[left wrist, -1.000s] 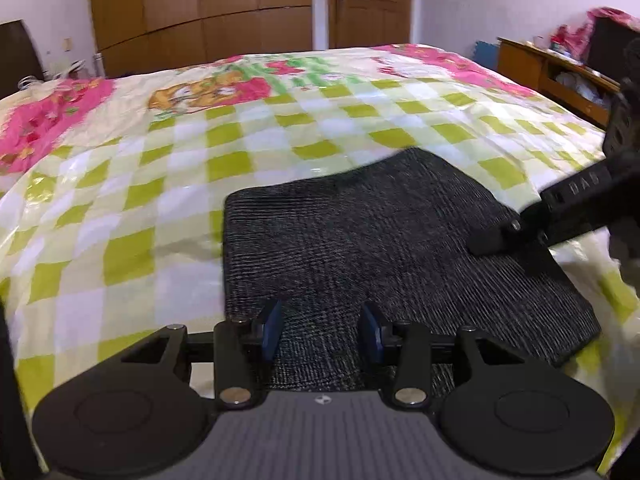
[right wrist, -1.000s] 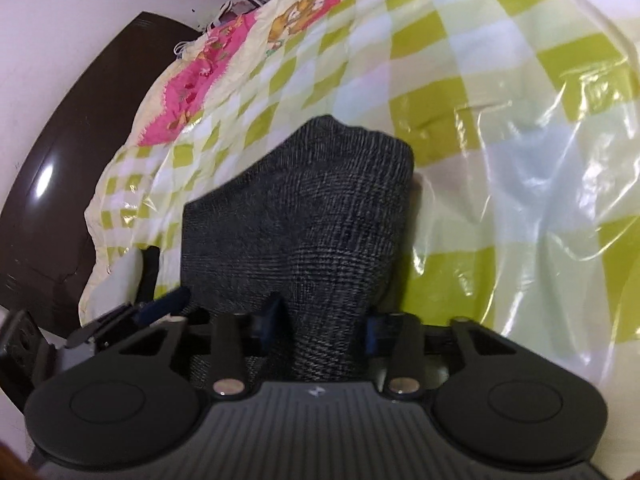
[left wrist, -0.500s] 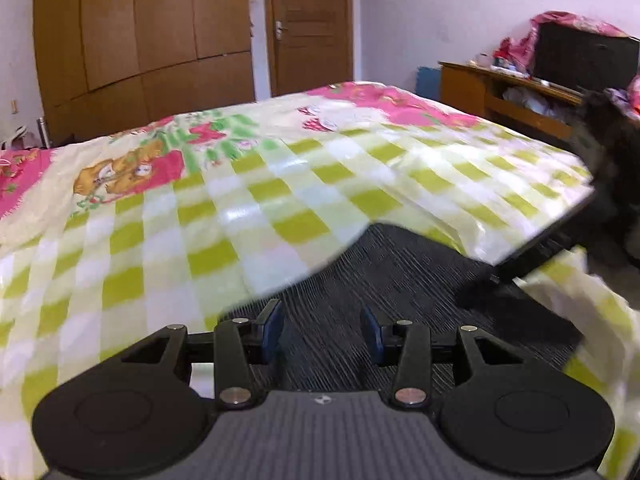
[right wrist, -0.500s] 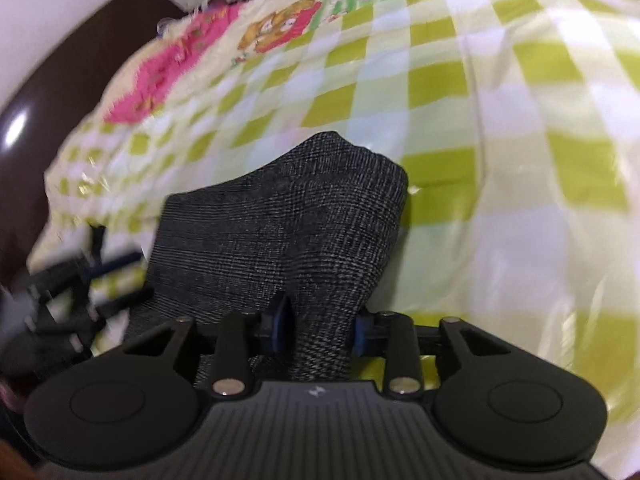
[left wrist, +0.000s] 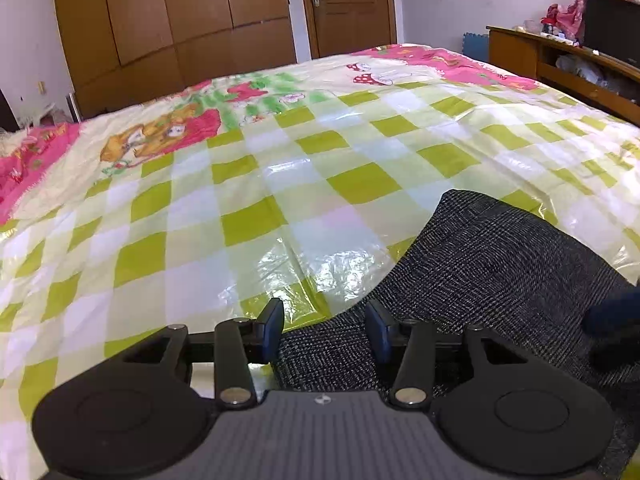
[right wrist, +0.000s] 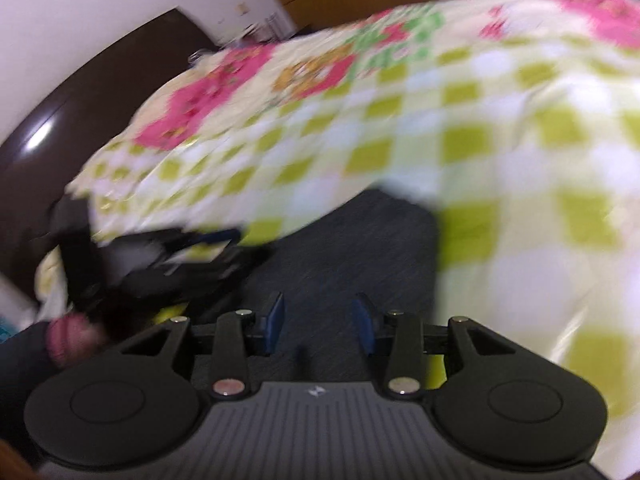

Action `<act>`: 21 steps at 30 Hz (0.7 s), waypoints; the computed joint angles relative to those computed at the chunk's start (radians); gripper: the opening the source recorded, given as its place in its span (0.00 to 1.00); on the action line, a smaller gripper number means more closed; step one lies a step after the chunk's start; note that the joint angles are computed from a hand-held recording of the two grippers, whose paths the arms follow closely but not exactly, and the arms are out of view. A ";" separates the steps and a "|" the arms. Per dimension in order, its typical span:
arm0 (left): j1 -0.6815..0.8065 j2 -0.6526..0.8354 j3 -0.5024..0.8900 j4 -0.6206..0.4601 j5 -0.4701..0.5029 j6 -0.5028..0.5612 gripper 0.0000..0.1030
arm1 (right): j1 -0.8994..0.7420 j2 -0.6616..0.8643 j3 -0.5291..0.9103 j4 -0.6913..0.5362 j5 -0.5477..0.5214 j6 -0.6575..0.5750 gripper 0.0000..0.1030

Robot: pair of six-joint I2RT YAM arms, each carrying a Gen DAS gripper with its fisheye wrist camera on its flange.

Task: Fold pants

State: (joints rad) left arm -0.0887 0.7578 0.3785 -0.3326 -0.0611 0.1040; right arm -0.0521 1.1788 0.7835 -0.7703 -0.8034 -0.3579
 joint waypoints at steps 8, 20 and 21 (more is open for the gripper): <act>-0.075 -0.397 0.130 -0.463 -0.050 -0.072 0.56 | 0.121 -0.343 -0.214 0.128 0.157 0.175 0.36; -0.244 -0.466 0.057 -0.596 -0.249 -0.202 0.61 | 0.547 -0.475 -0.353 0.274 0.401 0.508 0.36; -0.240 -0.469 0.065 -0.597 -0.249 -0.203 0.61 | 0.570 -0.468 -0.350 0.288 0.425 0.522 0.36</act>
State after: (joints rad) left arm -0.3292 0.2892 0.4432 -0.9298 -0.3105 -0.0989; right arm 0.5178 0.7113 0.4331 -0.4820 -0.3784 0.1641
